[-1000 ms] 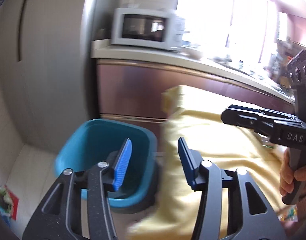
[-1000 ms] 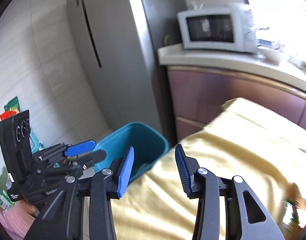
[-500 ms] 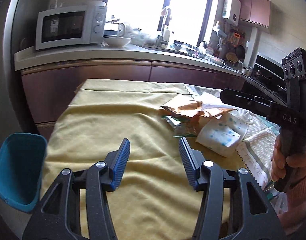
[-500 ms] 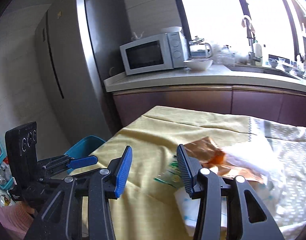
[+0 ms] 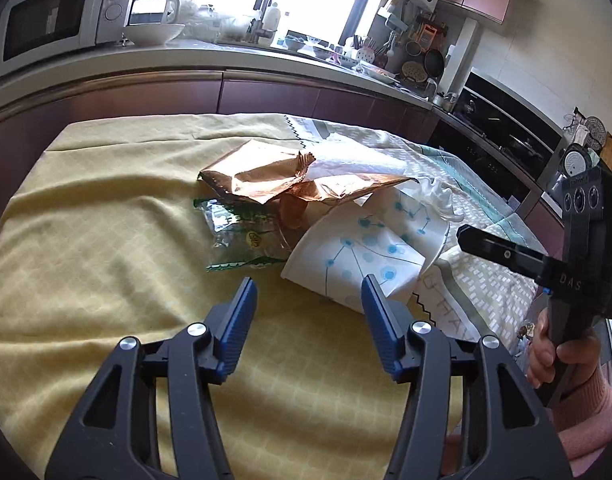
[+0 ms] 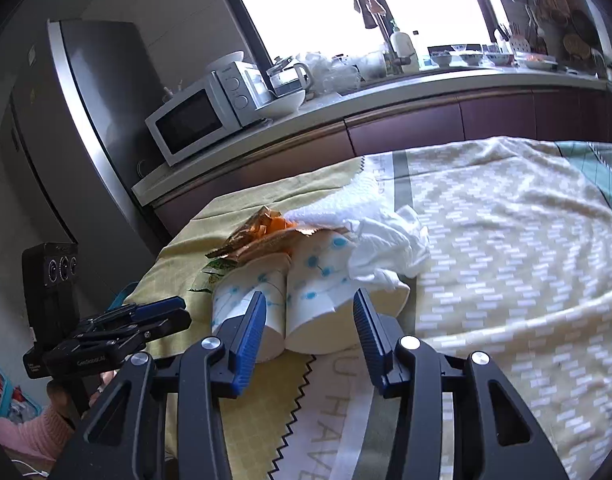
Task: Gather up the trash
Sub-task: 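Grasp a white paper cup with the left gripper while the right gripper grasps another cup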
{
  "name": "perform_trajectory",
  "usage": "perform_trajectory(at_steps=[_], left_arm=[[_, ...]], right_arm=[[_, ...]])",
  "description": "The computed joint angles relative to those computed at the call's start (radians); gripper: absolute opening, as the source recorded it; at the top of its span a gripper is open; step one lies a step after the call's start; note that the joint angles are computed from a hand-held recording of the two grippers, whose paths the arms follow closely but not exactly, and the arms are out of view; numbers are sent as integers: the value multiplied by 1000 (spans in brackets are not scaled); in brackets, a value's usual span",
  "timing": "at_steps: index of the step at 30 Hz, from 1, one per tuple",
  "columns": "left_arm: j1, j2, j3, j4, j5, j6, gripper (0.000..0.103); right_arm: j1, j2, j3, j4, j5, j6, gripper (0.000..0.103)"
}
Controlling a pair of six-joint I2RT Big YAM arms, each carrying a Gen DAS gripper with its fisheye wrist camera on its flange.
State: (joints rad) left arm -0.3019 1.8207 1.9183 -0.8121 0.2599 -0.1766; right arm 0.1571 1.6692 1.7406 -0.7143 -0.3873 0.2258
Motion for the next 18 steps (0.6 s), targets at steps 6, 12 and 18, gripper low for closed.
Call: perform_trajectory(at_steps=[6, 12, 18], left_arm=[[-8, 85, 134, -95, 13, 22, 61], [-16, 148, 239, -163, 30, 42, 63], [-20, 136, 217, -171, 110, 58, 56]], right_arm=[[-10, 18, -16, 40, -70, 56, 43], [-20, 32, -14, 63, -108, 94, 24], [-36, 26, -25, 64, -118, 97, 14]])
